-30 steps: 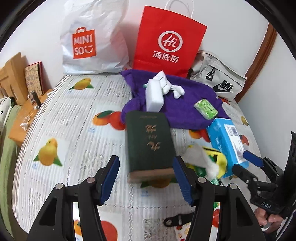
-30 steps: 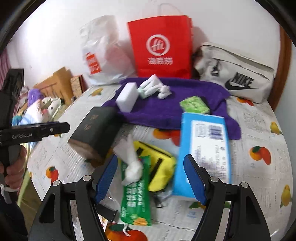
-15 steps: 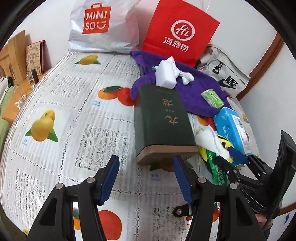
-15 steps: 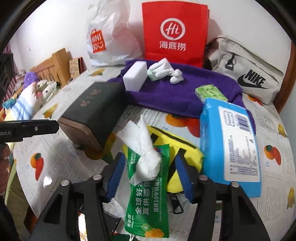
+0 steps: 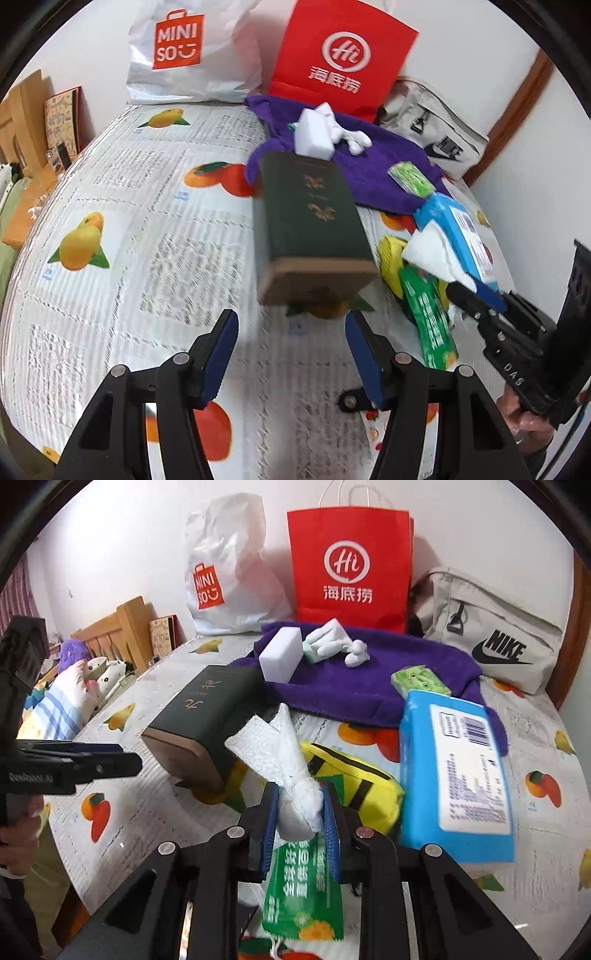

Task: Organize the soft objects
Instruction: 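Grasp the black watch strap with the left gripper while the right gripper holds the tissue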

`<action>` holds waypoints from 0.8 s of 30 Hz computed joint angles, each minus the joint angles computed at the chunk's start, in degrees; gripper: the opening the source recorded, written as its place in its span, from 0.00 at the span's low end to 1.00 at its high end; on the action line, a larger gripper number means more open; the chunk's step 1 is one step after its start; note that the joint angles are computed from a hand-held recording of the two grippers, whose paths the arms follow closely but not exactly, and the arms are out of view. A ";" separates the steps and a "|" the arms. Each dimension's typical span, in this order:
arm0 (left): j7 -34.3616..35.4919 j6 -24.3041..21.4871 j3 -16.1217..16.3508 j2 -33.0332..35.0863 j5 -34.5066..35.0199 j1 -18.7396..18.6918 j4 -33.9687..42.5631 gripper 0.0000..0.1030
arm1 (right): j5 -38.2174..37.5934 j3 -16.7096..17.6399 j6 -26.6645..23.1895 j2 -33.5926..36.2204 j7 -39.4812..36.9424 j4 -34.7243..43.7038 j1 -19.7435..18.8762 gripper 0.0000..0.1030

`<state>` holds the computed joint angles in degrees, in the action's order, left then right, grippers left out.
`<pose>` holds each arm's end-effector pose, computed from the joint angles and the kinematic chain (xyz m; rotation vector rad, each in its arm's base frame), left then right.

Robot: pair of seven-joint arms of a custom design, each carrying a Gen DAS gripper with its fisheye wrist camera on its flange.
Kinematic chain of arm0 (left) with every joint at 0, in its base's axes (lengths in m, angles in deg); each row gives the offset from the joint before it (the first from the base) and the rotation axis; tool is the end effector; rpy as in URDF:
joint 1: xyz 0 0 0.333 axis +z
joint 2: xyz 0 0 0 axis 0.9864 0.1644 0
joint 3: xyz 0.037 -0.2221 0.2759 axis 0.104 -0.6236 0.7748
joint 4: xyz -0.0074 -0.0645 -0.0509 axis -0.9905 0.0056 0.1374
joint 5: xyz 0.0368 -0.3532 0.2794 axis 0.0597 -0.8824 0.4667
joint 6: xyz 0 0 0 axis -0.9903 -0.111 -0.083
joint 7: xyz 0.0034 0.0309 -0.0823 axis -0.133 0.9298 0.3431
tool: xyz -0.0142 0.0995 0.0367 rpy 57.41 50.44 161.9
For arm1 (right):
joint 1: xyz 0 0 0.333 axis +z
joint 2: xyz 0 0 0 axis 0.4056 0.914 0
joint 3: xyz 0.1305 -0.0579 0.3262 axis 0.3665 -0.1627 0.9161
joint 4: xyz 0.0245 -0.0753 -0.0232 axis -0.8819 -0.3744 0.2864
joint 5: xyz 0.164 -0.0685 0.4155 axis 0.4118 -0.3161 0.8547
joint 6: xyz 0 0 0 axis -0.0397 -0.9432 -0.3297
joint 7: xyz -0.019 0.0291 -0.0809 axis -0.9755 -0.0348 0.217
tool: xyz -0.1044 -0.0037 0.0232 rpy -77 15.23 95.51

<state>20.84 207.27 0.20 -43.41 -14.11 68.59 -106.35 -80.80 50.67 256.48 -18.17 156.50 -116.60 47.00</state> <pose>0.5448 -0.2480 0.4621 -2.0802 1.9216 -0.8042 0.5588 0.3112 0.4341 -1.9983 1.3012 -0.4908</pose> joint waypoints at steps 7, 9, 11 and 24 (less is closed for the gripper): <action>5.42 1.48 -0.73 -0.47 -4.09 -2.52 -2.23 0.57 | 2.80 1.15 1.25 -5.71 -1.69 -6.98 -1.58 0.23; 6.88 1.42 -1.13 -0.21 -4.56 -3.21 -2.47 0.57 | 5.28 1.10 2.10 -7.10 -3.67 -8.95 -1.57 0.23; 9.40 1.29 -1.36 0.37 -5.72 -4.03 -2.33 0.57 | 2.81 1.84 2.85 -8.52 -0.86 -10.89 -3.14 0.23; 3.72 -0.53 -2.70 5.59 16.74 -5.80 1.64 0.70 | 1.81 3.63 3.19 -12.36 5.36 -18.23 -8.55 0.23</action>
<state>24.56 206.74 -2.50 -37.82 2.63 62.79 -104.70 -78.99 54.31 259.67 -30.53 161.85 -134.84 38.45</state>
